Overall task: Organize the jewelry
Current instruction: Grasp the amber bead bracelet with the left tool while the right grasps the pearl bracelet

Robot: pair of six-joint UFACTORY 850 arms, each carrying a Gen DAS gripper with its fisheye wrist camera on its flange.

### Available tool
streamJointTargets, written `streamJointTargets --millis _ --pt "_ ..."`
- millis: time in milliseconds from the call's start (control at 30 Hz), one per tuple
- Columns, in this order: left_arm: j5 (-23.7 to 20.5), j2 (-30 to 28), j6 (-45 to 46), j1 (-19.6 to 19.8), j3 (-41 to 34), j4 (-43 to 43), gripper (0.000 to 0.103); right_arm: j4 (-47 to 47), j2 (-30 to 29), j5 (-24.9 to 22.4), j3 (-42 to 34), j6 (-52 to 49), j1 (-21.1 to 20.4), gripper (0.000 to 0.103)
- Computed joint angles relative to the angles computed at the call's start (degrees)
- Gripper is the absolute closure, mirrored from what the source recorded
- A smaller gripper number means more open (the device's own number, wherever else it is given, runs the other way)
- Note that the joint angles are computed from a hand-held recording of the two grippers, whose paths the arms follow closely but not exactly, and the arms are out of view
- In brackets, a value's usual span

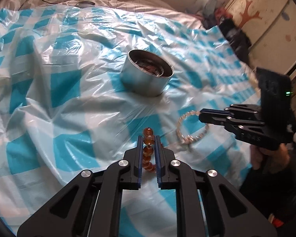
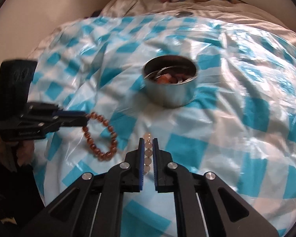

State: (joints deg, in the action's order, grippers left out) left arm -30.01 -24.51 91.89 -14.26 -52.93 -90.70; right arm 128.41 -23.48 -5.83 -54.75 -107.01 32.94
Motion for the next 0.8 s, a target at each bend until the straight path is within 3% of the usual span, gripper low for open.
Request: streamJointTargets --millis 133,233,367,500,600,800 --pt "-4.4 0.0 0.9 0.4 -0.4 -2.2 0.093 -2.2 0.7 -4.7 1.1 5.0 -2.3 0.095" --pt "-4.2 1.0 3.3 -0.3 0.0 -4.8 0.093 -3.2 1.1 -11.8 2.6 8.7 -4.6 0.095" --pt "4.0 2.7 10.3 -3.1 0.7 -12.2 0.093 -0.6 1.3 -20.4 4.3 9.9 -7.0 0.095" --pt "12.1 4.3 27.4 -6.3 1.5 -29.3 0.093 2.7 1.2 -28.6 5.9 10.3 -9.2 0.095" --pt "13.3 4.7 36.3 -6.9 1.8 -38.7 0.093 4.7 1.4 -32.1 6.7 10.1 -10.1 0.095" --pt "14.2 4.8 50.0 -8.0 1.9 -53.5 0.093 5.6 1.4 -33.8 6.7 9.3 -10.4 0.095"
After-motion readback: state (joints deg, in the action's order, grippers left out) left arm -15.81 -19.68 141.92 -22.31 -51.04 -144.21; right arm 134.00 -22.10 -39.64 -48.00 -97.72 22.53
